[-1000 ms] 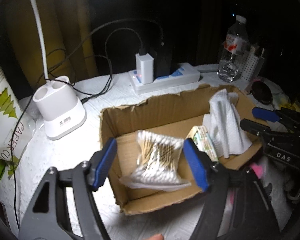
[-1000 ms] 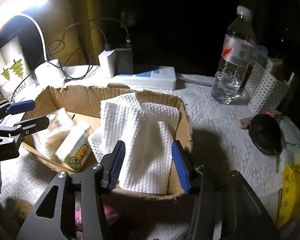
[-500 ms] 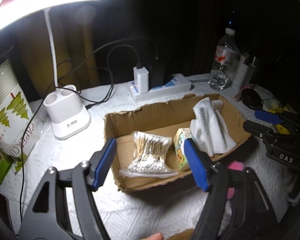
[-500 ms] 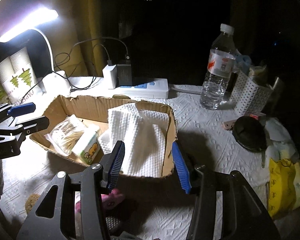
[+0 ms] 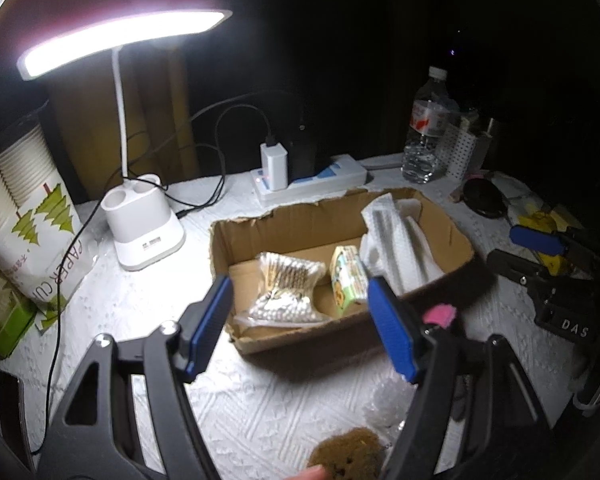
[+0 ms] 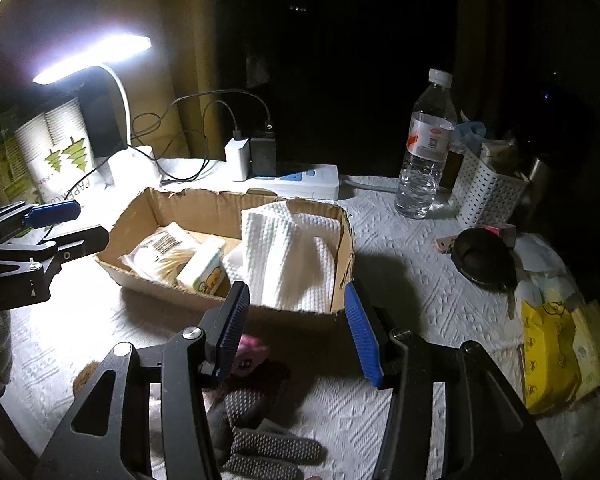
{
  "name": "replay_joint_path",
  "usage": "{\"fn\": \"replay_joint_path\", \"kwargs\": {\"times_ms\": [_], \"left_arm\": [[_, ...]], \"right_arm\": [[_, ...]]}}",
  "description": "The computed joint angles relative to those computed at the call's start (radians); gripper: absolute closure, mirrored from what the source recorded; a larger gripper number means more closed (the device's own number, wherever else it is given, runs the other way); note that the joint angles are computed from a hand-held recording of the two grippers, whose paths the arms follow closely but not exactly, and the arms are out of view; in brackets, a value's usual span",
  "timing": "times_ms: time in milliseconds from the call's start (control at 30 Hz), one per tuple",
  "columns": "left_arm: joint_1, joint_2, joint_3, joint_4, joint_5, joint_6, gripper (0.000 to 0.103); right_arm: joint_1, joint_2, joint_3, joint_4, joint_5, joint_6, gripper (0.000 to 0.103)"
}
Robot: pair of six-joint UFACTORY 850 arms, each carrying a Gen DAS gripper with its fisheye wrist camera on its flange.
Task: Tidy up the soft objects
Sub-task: 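Move both tools back toward the brown sponge and grey glove on the table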
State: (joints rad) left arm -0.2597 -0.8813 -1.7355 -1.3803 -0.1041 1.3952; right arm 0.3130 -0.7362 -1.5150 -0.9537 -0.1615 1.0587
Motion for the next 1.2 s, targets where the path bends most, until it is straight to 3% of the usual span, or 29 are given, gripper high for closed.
{"fn": "replay_joint_path", "kwargs": {"times_ms": [300, 567, 800, 1200], "left_arm": [[-0.008, 0.055, 0.097, -0.364, -0.005, 0.364, 0.032], [-0.016, 0.086, 0.164, -0.558, -0.005, 0.560, 0.032], [-0.022, 0.092, 0.196, -0.582, -0.003, 0.584, 0.032], [-0.036, 0.085, 0.238, -0.590, 0.005, 0.584, 0.032]], "right_arm": [[0.011, 0.053, 0.082, -0.181, 0.028, 0.204, 0.045], [0.019, 0.085, 0.152, -0.393, 0.047, 0.430, 0.039], [0.020, 0.101, 0.200, -0.633, 0.071, 0.673, 0.033], [0.019, 0.104, 0.265, -1.026, 0.091, 1.090, 0.032]]}}
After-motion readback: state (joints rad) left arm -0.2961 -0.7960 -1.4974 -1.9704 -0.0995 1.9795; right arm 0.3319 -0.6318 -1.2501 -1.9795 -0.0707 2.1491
